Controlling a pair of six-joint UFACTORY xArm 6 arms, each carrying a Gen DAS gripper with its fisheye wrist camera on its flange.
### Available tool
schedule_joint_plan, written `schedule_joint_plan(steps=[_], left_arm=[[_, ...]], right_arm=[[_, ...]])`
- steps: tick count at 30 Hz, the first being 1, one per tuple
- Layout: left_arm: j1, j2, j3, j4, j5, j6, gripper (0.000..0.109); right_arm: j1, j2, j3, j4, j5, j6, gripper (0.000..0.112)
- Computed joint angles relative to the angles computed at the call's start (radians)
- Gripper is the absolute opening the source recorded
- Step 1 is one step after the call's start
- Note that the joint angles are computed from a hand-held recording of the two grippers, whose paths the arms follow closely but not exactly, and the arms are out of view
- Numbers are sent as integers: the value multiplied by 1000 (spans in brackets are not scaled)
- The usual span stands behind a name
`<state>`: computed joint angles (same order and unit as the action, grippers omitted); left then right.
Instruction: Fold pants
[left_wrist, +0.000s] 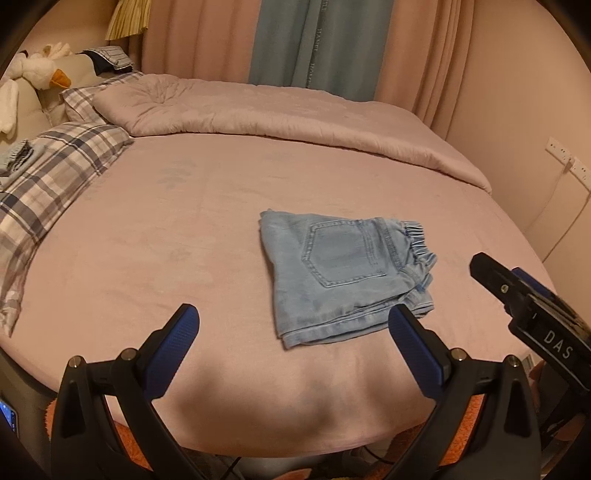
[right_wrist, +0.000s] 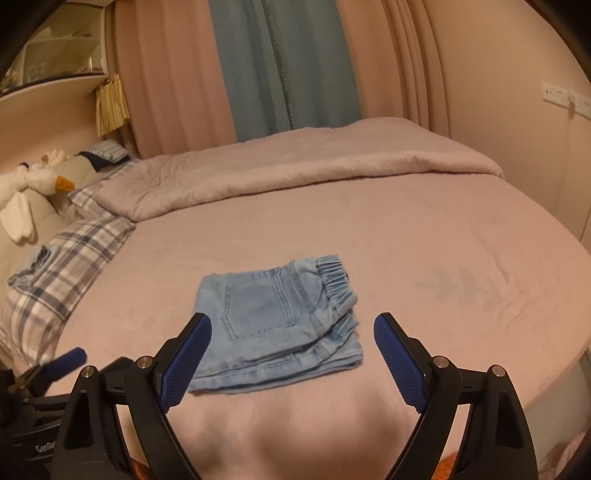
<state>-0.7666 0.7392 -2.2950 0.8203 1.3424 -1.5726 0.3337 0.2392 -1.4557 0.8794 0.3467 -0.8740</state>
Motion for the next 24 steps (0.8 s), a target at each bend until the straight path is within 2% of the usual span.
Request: schedule_joint_plan(steps=[6, 9, 20, 24], left_arm=[[-5, -31, 46, -4, -18, -27, 103], [-9, -37, 53, 0, -15, -34, 103], [-26, 34, -69, 2, 55, 13, 103], [-26, 30, -63, 0, 49, 8, 103]], right_arm=[[19, -20, 43, -49, -78, 32, 89], [18, -23, 44, -45, -74, 30, 89], [23, -35, 62, -52, -83, 33, 89], [26, -36, 66, -61, -94, 39, 89]])
